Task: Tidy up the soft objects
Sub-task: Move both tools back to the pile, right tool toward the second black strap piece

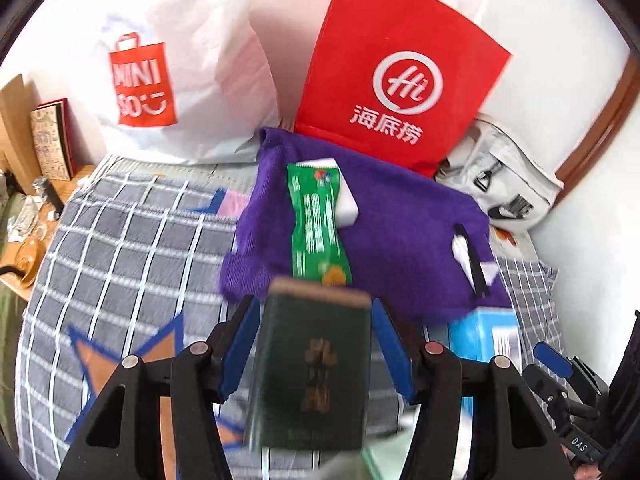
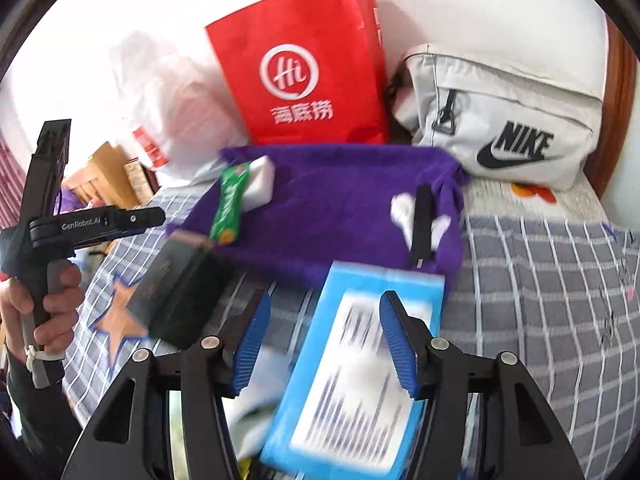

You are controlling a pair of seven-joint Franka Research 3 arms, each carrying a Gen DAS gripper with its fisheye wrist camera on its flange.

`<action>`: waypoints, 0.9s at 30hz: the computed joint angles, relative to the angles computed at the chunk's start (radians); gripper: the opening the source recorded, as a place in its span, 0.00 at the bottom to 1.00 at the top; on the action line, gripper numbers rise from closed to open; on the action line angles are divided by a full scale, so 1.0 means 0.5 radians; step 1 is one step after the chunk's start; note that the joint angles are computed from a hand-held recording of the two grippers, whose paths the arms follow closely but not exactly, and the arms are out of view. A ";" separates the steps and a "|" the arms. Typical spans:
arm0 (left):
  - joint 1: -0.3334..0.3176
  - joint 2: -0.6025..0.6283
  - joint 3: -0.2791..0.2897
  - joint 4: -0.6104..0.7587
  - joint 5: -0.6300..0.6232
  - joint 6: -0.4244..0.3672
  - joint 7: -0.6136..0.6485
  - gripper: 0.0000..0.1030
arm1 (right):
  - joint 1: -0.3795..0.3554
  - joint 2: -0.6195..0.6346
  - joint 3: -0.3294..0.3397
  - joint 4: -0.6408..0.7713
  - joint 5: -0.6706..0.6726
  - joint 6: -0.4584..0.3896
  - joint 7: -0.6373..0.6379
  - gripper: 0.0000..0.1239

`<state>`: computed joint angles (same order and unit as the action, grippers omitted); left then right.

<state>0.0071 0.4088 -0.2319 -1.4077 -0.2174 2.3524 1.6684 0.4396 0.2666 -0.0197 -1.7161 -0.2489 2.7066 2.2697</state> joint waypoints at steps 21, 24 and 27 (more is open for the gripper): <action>-0.052 -0.789 0.160 -1.138 -0.569 0.220 0.426 0.55 | 0.016 -0.540 0.333 -1.001 0.049 0.230 0.366 0.46; -0.062 -0.808 0.190 -1.185 -0.627 0.220 0.460 0.55 | 0.030 -0.505 0.355 -1.049 0.336 0.368 0.217 0.46; -0.065 -0.810 0.208 -1.210 -0.666 0.209 0.490 0.55 | 0.056 -0.442 0.325 -1.010 0.237 0.411 0.354 0.46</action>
<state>-0.0251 0.0037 -0.1278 -2.0127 -0.5505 2.4569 1.9133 0.4675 0.0457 0.1427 -2.2211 -0.1305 2.9122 2.4467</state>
